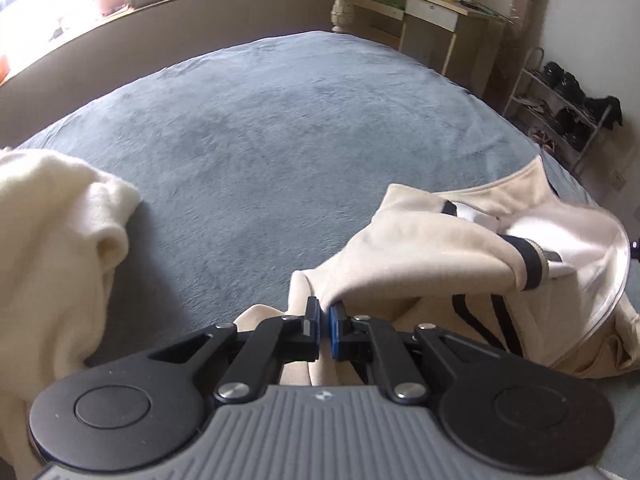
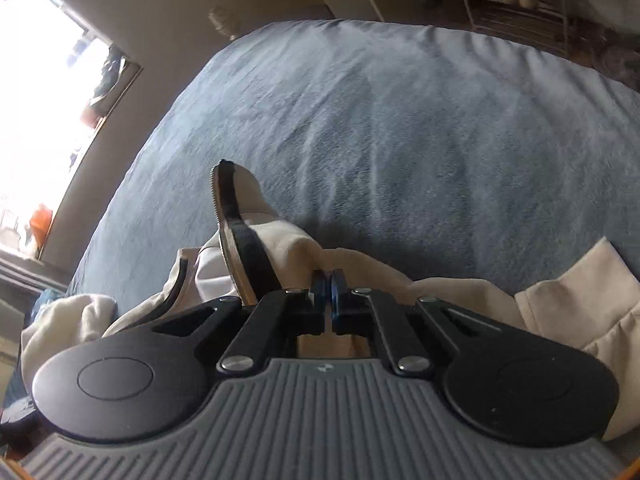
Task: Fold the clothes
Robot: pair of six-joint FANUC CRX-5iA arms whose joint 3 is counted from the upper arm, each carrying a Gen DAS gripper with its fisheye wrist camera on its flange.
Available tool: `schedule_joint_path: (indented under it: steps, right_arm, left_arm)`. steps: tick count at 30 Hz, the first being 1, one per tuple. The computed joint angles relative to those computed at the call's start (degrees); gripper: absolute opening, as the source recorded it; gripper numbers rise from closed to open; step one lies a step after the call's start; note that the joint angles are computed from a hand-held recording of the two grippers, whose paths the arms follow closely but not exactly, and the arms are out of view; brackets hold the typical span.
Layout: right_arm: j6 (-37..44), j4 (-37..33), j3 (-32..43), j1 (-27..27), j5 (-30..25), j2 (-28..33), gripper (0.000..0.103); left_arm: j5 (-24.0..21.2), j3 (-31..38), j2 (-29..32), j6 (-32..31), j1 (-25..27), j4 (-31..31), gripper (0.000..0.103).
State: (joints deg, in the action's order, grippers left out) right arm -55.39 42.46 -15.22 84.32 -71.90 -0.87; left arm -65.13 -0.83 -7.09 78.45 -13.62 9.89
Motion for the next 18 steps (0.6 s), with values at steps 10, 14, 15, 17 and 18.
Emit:
schedule_joint_path:
  steps: [10, 14, 15, 17, 18]
  right_arm:
    - [2.6, -14.5, -2.2, -4.8, 3.3, 0.8, 0.022]
    - [6.1, -14.5, 4.5, -2.8, -5.6, 1.3, 0.036]
    - [9.2, -13.6, 7.0, -2.0, -8.0, 2.0, 0.046]
    - [16.3, -11.5, 12.1, -0.6, -12.2, 3.6, 0.055]
    - [20.0, -10.5, 14.7, 0.0, -14.2, 4.5, 0.056]
  left_arm:
    - [-8.8, -0.8, 5.3, 1.8, 8.7, 3.9, 0.034]
    - [-11.7, 2.6, 5.6, 2.5, 8.3, 1.3, 0.056]
    - [-12.8, 4.0, 5.3, 3.2, 8.0, 0.2, 0.059]
    - [-14.4, 6.2, 4.6, 4.7, 7.9, -0.7, 0.065]
    - [-15.1, 7.2, 4.3, 5.7, 8.0, -0.6, 0.067]
